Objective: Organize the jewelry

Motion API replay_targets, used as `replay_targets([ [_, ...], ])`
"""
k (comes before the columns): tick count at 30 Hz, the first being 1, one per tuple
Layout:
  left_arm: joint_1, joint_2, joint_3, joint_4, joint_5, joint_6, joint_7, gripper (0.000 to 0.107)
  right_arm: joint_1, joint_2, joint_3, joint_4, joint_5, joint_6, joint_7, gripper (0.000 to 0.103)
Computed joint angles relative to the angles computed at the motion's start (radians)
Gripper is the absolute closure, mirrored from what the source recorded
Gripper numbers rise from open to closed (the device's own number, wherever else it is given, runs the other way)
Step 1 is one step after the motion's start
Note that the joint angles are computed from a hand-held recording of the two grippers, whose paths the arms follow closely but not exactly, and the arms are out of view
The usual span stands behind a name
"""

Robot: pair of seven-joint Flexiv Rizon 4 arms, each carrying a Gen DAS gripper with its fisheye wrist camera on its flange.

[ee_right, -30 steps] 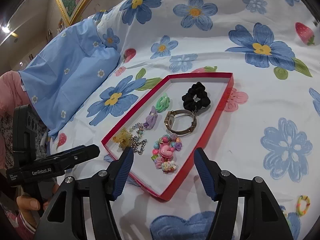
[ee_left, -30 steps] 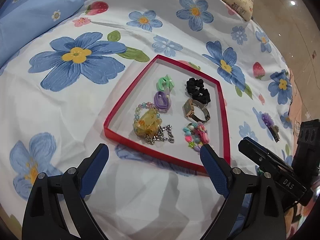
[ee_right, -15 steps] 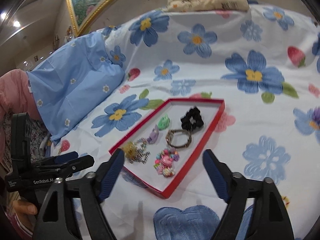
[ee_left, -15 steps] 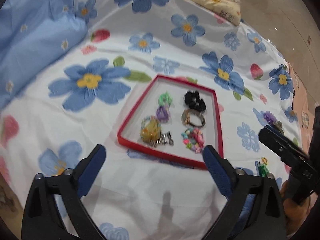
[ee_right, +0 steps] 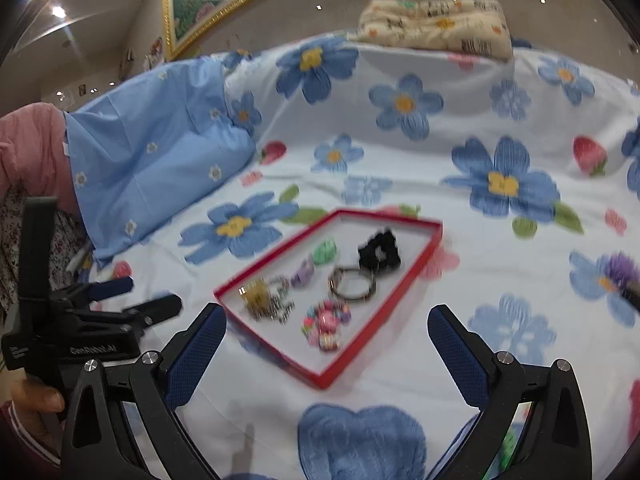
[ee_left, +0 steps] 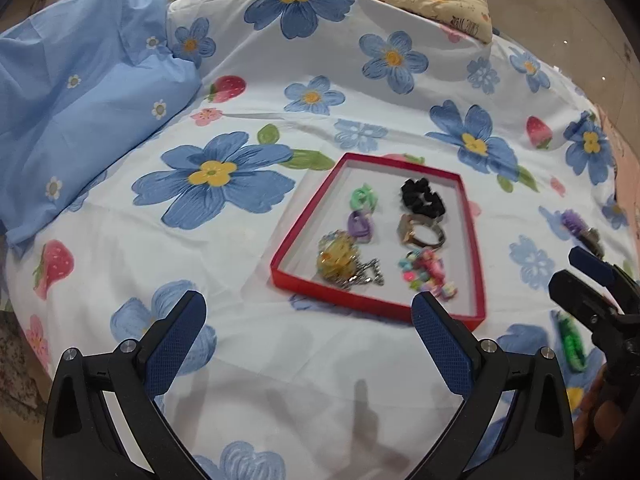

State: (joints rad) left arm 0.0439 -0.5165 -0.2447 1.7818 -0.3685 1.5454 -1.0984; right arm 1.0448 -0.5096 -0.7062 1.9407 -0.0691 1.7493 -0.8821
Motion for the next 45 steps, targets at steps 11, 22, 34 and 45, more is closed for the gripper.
replay_targets([
  [11,-0.008,-0.006,0.016,0.045,0.083,0.127,-0.051,0.004,0.029,-0.057,-0.018,0.024,0.054,0.029,0.006,0.001],
  [22,0.048,0.019,-0.047,0.076,0.144,0.171,-0.078,0.004,0.074,-0.064,-0.060,0.033,0.132,0.048,-0.036,0.001],
  [34,0.035,0.024,-0.030,0.073,0.163,0.159,-0.095,0.004,0.058,-0.051,-0.035,0.030,0.125,0.039,-0.047,0.001],
  [45,0.032,0.019,-0.024,0.070,0.163,0.155,-0.090,0.004,0.038,-0.046,-0.012,0.029,0.106,0.035,-0.040,0.001],
])
